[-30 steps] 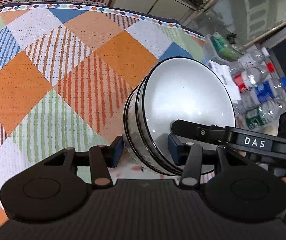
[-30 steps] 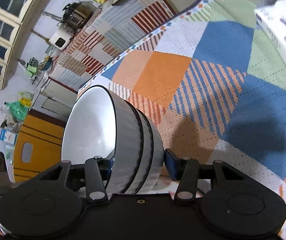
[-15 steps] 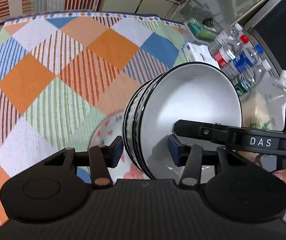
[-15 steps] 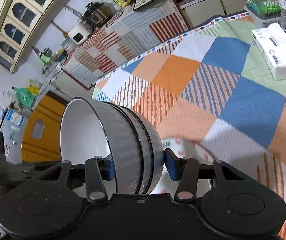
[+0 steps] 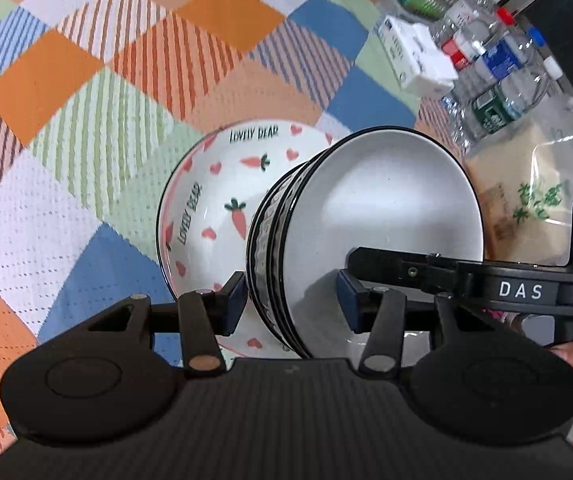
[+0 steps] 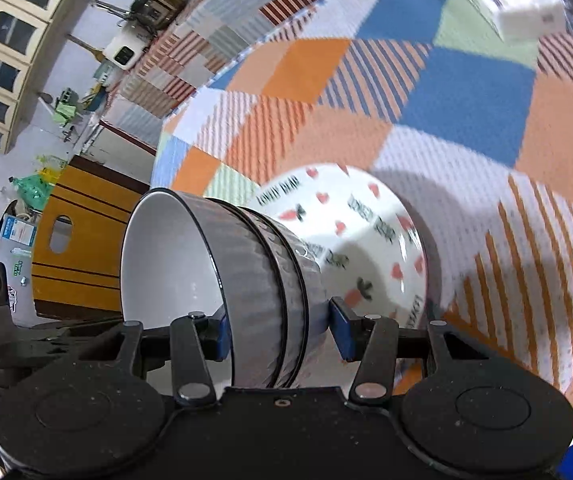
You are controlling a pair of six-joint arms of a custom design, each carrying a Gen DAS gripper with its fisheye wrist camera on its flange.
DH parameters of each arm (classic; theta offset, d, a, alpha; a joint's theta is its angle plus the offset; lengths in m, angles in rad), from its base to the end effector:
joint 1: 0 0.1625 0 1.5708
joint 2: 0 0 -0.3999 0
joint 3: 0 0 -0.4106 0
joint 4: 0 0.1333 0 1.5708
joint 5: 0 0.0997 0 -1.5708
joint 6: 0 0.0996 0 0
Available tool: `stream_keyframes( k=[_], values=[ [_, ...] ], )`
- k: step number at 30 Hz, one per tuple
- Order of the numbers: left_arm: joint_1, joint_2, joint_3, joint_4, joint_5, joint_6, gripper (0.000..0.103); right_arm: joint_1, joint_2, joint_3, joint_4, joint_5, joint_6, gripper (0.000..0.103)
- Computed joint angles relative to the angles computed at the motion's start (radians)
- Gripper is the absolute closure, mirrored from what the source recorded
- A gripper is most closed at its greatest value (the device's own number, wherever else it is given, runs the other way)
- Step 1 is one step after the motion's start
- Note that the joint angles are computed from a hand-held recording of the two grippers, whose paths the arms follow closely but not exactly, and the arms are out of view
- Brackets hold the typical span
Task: Organize plates and bowls
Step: 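Lift the bowl stack with the right gripper and carry it over the bunny plate, then lower the bowl stack onto the bunny plate and open the right gripper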
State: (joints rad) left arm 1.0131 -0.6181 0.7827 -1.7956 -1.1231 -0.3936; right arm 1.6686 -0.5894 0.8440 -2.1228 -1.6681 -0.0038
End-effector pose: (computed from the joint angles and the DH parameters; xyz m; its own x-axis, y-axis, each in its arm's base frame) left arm -0.2927 -0.8026 0.2433 -0.9217 0.0954 -0.3760 0.1893 0.9567 -0.2213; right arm 0.2064 -0.8380 0.2158 -0.9929 -0.0725 0.0940 -0.0971 0.9513 -0.2927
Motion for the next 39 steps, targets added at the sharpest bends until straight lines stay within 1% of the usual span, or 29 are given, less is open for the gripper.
stream_keyframes(
  k=[3, 7, 12, 20, 27, 30, 32, 34, 39],
  values=[
    [0.007, 0.012, -0.014, 0.026, -0.012, -0.005, 0.056, -0.004, 0.004, -0.003, 0.03, -0.011, 0.017, 0.049],
    [0.016, 0.026, -0.029, 0.035, -0.017, -0.006, 0.056, -0.01, 0.012, -0.01, 0.041, -0.018, 0.022, 0.049],
    [0.03, 0.05, -0.063, 0.053, -0.028, -0.011, 0.056, -0.011, 0.045, -0.061, 0.075, -0.035, 0.035, 0.049],
    [0.037, 0.063, -0.081, 0.042, -0.034, -0.002, 0.057, -0.011, 0.08, -0.122, 0.102, -0.045, 0.05, 0.048],
    [0.032, 0.043, -0.038, 0.0, -0.024, 0.01, 0.059, -0.014, 0.066, -0.086, 0.066, -0.038, 0.045, 0.046],
    [0.036, 0.034, -0.018, -0.027, -0.035, 0.005, 0.059, -0.02, 0.051, -0.053, 0.031, -0.03, 0.052, 0.044],
    [0.037, 0.024, 0.003, -0.05, -0.036, -0.006, 0.059, -0.019, 0.042, -0.028, 0.001, -0.031, 0.032, 0.043],
    [0.031, 0.008, 0.039, -0.092, -0.015, -0.005, 0.059, -0.015, 0.035, -0.011, -0.021, -0.038, 0.014, 0.042],
    [0.01, -0.042, 0.136, -0.215, 0.026, 0.017, 0.054, -0.009, 0.008, 0.055, -0.099, -0.052, -0.051, 0.041]
  ],
)
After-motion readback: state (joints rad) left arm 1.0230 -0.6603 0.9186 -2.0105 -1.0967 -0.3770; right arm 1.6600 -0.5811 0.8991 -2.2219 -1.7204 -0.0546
